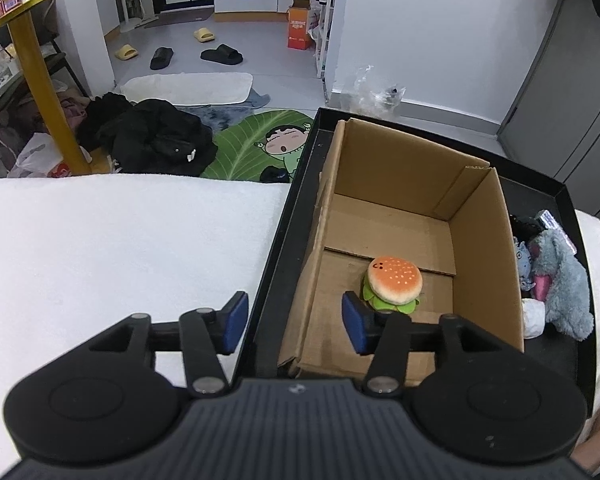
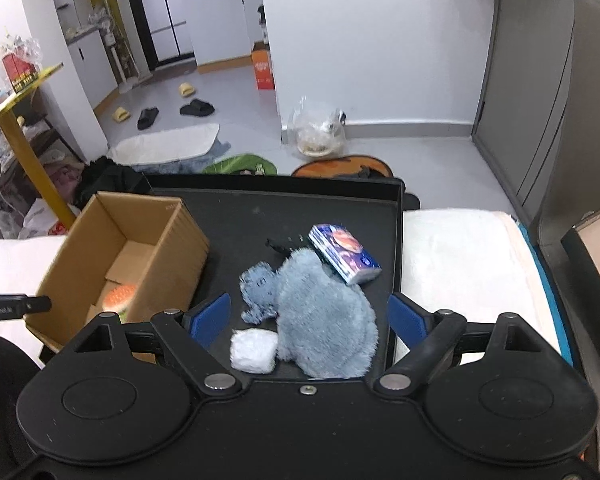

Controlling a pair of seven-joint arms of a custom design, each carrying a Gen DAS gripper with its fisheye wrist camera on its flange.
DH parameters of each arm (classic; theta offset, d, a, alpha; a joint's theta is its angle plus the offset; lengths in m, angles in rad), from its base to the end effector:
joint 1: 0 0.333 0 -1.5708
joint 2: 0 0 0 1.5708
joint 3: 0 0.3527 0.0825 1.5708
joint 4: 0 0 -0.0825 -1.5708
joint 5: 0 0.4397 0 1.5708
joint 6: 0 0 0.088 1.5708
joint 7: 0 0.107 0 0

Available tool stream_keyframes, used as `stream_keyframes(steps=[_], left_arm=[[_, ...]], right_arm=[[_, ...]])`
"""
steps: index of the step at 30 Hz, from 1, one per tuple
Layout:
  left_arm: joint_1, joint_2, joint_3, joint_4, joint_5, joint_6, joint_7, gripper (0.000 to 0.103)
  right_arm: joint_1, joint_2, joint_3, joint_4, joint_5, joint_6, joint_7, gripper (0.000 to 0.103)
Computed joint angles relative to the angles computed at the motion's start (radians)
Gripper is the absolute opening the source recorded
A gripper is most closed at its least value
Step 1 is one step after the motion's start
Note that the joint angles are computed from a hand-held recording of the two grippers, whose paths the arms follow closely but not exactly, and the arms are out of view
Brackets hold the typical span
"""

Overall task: Organize soft objects
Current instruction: 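Grasp the grey fluffy plush with the right tool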

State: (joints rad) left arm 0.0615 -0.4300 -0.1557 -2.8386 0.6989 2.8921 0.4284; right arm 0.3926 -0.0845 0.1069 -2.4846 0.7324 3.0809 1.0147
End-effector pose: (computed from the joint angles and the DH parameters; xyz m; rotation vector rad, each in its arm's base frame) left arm 0.3965 -0.0710 0.3490 -2.2078 1.4558 -0.4878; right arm 0.4917 0.2066 0.3812 -2.0250 1.4290 -0.3541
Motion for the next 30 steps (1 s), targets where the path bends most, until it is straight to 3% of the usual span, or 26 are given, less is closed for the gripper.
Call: stream_keyframes(steps=[5,13,17,25,27,29,30], left_arm=[[-0.004,0.013,-0.016,0.024,0.011,-0.051,-0.004,0.058],[-0.011,0.045,-0.026,0.065,0.041,-0.11,-0.045,0.065],[-0.023,0.067,-0.043,0.099,0.084,-0.154,-0.054,0.07],[-0.064,0.097,-0.039,0.141,0.108,-0.233,-0.084,0.071],[-0.073,0.095,-0.037,0.145,0.104,-0.248,-0.09,0.071],[-0.081,0.088,-0.038,0.146,0.105,-0.262,-0.092,0.071],[-0.084,0.085,-0.04,0.147,0.108,-0.27,-0.095,0.071]], right_arm=[[-0.014,0.049,-0.007,0.038,-0.01,-0.039,-0.015,0.085],[-0.047,0.149,-0.003,0.12,-0.04,-0.101,0.073,0.088],[-0.052,0.199,0.012,0.153,-0.003,-0.1,0.043,0.091],[-0.038,0.27,-0.003,0.187,-0.1,-0.1,0.06,0.09],[-0.036,0.278,-0.017,0.19,-0.135,-0.12,0.087,0.087],[-0.055,0.284,-0.007,0.197,-0.121,-0.155,0.075,0.066],[-0.055,0.286,-0.011,0.195,-0.128,-0.156,0.082,0.062]])
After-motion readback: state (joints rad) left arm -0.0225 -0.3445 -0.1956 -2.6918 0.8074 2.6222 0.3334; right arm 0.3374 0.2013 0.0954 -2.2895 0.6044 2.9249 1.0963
